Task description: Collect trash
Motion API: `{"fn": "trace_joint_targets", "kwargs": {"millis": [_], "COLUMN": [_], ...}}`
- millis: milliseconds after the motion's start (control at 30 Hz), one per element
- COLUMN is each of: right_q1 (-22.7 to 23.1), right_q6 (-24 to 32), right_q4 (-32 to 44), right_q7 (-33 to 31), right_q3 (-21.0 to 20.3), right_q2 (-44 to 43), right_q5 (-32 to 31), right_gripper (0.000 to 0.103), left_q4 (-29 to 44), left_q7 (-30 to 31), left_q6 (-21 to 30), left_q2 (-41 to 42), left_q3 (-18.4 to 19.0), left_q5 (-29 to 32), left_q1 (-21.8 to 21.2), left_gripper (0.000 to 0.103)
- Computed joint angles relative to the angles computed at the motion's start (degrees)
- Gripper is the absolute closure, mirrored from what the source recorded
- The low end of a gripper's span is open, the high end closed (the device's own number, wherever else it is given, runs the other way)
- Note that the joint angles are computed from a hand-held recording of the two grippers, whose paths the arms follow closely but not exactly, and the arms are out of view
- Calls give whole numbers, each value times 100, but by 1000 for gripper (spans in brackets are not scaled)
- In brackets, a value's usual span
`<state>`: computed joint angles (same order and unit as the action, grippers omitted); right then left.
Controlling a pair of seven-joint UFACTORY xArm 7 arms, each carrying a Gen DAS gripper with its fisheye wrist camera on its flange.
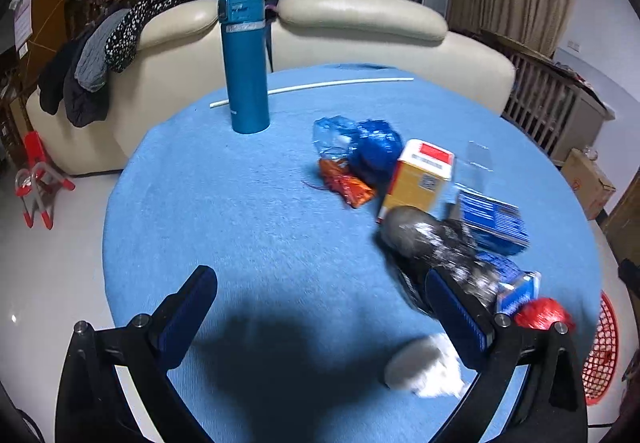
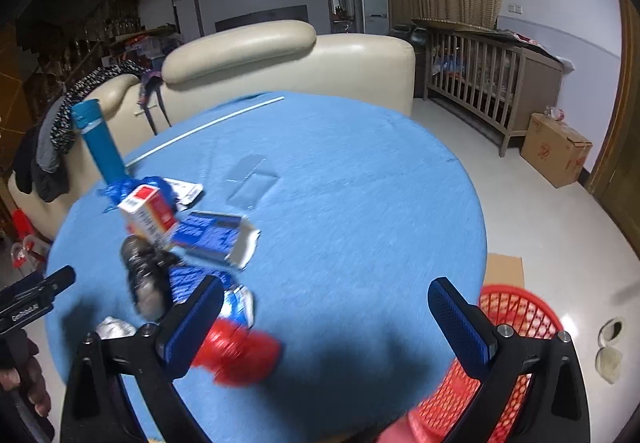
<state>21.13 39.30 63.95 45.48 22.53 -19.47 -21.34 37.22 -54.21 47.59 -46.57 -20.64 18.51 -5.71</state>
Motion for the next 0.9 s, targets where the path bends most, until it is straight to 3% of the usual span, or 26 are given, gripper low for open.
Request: {"fn": "trace_joint_targets", "kwargs": {"millis": [333,600,900], "right_q1": [115,76,123], "right_q6": [-104,-192,-240], "right_q4": [-596,-659,-747], "right_q7": [223,370,431], "right_q3": [179,419,400], "right_q2": [-652,-604,-623], "right_q5": [361,273,251], "right_gripper": [0,0,0], "left_q4": [79,118,159], "left_q7": [-9,-55,-59], "left_q6": [345,436,449], "left_q2": [-388,-429,-381], "left_q3": [-327,-466,-483], "left_q5": [-48,15,18], "left_q1": [-283,-321,-376], "left_gripper": [0,0,0]}}
